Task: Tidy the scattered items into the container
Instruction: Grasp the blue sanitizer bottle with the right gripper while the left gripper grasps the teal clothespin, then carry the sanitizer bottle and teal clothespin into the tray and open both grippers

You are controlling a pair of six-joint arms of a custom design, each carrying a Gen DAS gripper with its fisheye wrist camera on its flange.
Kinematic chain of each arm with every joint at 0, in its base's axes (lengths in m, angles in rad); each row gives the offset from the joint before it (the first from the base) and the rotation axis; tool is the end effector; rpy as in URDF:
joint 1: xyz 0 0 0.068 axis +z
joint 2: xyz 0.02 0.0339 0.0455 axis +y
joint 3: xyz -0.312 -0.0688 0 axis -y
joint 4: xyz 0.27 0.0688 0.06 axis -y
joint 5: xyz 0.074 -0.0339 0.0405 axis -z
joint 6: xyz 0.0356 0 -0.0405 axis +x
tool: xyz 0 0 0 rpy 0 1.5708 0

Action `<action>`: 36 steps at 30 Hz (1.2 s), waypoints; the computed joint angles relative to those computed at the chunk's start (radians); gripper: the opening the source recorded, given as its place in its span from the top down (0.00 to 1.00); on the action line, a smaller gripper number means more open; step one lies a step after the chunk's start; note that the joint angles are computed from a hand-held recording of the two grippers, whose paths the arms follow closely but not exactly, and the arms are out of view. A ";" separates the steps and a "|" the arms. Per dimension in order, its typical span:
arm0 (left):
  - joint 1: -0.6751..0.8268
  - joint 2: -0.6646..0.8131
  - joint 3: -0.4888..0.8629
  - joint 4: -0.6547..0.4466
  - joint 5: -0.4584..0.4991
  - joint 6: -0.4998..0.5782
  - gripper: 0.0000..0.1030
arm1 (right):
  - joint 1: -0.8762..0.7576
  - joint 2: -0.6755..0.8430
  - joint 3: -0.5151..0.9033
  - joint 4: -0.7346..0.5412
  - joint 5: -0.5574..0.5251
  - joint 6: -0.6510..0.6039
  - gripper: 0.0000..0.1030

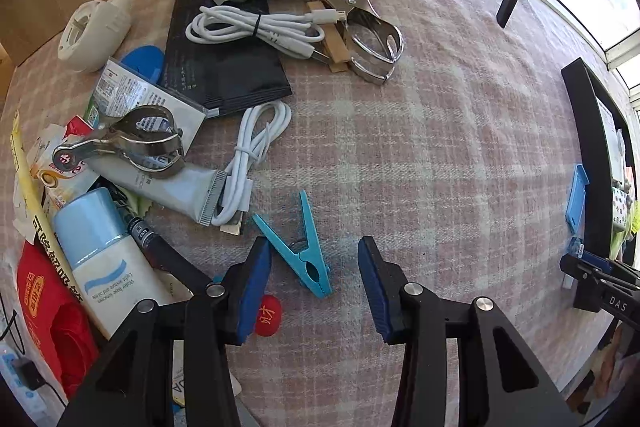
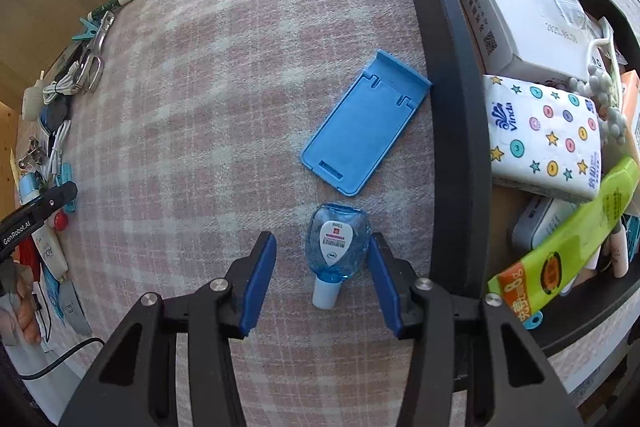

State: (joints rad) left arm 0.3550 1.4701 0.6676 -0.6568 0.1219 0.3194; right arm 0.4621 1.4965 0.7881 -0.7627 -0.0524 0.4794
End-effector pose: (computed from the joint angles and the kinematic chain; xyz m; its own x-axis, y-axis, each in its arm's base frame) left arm 0.2186 0.0764 0.1628 -0.9890 -0.0343 -0.1436 -0.0229 0.9965 -0.0798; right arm 0.2246 0.1139 0.1855 -0.9978 0.0176 -0.0643 0.0117 0.9957 0.0921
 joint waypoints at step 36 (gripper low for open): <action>-0.944 -0.318 0.154 -0.153 -0.014 -0.563 0.78 | -0.899 -0.398 0.132 -0.335 -0.168 -0.797 0.69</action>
